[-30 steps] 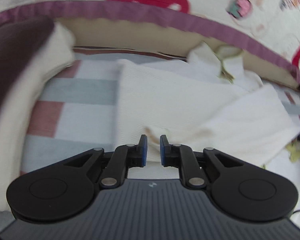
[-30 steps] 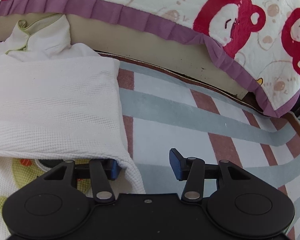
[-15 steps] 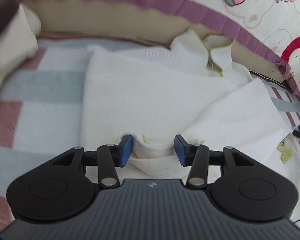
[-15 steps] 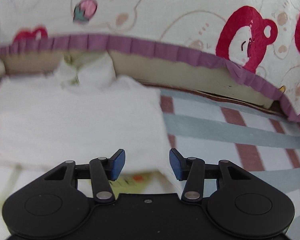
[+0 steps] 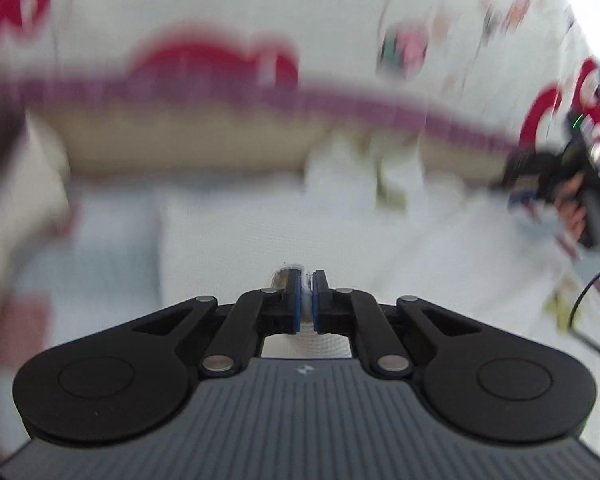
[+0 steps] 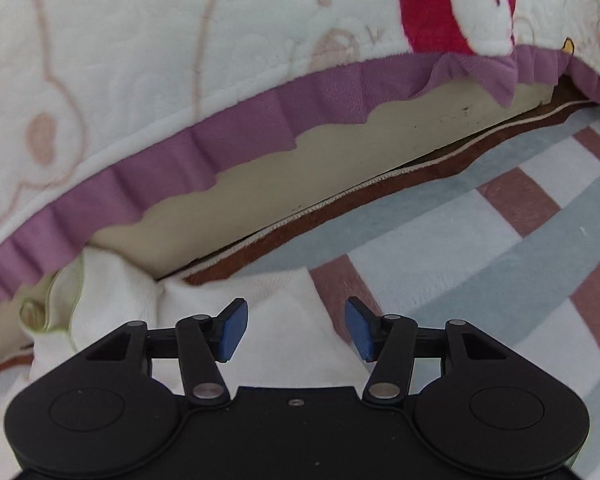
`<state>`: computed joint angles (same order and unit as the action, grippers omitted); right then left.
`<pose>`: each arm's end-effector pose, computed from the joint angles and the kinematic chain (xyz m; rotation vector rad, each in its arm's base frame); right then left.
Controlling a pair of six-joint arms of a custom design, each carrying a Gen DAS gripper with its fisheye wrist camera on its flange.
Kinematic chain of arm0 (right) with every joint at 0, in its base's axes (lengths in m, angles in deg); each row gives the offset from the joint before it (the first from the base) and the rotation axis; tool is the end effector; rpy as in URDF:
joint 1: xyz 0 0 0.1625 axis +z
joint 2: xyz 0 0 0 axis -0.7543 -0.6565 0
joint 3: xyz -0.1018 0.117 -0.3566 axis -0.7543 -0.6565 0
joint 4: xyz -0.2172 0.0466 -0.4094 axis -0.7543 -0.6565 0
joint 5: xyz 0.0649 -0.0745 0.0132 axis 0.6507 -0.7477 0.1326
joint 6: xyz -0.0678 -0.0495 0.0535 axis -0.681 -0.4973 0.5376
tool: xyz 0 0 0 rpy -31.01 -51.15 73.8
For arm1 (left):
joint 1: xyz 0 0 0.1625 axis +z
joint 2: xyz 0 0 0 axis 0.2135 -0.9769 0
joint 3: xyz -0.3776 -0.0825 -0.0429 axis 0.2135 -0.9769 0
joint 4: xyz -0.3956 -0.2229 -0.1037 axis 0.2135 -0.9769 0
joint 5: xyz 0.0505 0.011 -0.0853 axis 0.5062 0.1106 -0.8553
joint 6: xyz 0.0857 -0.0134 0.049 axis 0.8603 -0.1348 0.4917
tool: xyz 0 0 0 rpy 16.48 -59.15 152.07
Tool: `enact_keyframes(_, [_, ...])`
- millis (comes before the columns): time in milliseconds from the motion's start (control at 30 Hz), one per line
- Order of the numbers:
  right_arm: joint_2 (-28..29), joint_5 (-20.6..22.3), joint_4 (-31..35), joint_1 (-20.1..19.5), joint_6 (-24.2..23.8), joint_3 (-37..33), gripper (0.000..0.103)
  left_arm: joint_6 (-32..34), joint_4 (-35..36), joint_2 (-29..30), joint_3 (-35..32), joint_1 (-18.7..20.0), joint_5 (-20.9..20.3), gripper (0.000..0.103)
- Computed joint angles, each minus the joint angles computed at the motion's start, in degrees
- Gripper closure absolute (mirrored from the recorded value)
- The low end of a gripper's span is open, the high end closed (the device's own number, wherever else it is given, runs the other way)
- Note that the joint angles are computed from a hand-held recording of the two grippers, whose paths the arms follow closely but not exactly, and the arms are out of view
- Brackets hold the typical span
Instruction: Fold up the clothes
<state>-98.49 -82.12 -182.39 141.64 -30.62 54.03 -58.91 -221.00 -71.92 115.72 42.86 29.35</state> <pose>0.1320 -0.8725 0.1940 0.2369 -2.5094 0.8184 -0.1232 -0.5399 0.1865 0.3707 2.2168 -1.3397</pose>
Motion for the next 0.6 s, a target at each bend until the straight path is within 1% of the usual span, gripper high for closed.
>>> enact_keyframes(33, [0.9,-0.4,0.8,-0.2,0.8,-1.4,0.044,2.6,-1.7,0.0,-0.8,0.1,-0.6,0.098])
enact_keyframes(100, [2.8,-1.1,2.5,-0.6,2.3,-4.4,0.044,1.8,-1.3,-0.7,-1.7,1.1,-1.6,0.098])
enact_keyframes(133, [3.3,-0.7,4.0,-0.9,3.8,-5.7,0.044,-1.6,0.5,-1.4,-1.5,2.0,-2.5,0.098])
enact_keyframes(167, [3.3,1.0,6.5,-1.5,6.2,-6.6,0.044,-5.9,1.8,-1.7,-0.9,2.6,-2.8,0.098])
enact_keyframes(200, [3.2,3.0,8.6,-2.1,8.7,-7.2,0.044,-9.0,1.3,-1.6,0.2,3.2,-3.5,0.098])
enact_keyframes(233, [2.8,5.3,9.5,-2.8,10.7,-7.2,0.043,-11.1,1.9,-2.0,1.5,4.0,-5.4,0.098])
enact_keyframes(267, [2.7,6.9,9.9,-3.2,11.4,-7.4,0.046,-12.9,4.9,-2.8,2.2,4.8,-6.8,0.098])
enact_keyframes(300, [2.9,7.6,11.1,-3.4,11.2,-8.2,0.05,-13.7,7.2,-2.8,2.4,5.1,-6.5,0.098])
enact_keyframes(333, [3.3,7.7,12.7,-3.4,10.1,-9.2,0.079,-13.9,8.6,-2.4,2.5,5.2,-5.8,0.098])
enact_keyframes(367, [3.7,7.2,13.9,-3.2,8.1,-10.0,0.097,-13.2,7.6,-2.3,2.6,5.0,-5.8,0.098])
enact_keyframes(400, [3.7,6.6,12.6,-3.0,5.5,-9.5,0.098,-11.7,5.0,-1.9,2.6,4.8,-6.0,0.098])
enact_keyframes(467, [2.6,6.1,4.4,-2.3,-1.1,-6.1,0.098,-8.8,-0.2,-1.1,2.7,4.4,-6.6,0.098])
enact_keyframes(500, [2.4,6.1,1.1,-2.1,-2.7,-5.2,0.099,-7.4,-2.7,-0.7,2.6,4.2,-6.9,0.098])
enact_keyframes(533, [2.5,5.8,-1.4,-2.1,-3.2,-4.9,0.099,-6.0,-5.1,-0.3,2.6,4.0,-7.3,0.098])
enact_keyframes(567, [2.7,5.2,-2.9,-2.0,-3.9,-5.0,0.101,-6.0,-5.1,-0.4,2.3,3.9,-7.0,0.098])
enact_keyframes(600, [3.0,4.4,-3.0,-1.9,-4.7,-5.4,0.101,-6.3,-4.5,-0.6,2.1,3.8,-6.6,0.097])
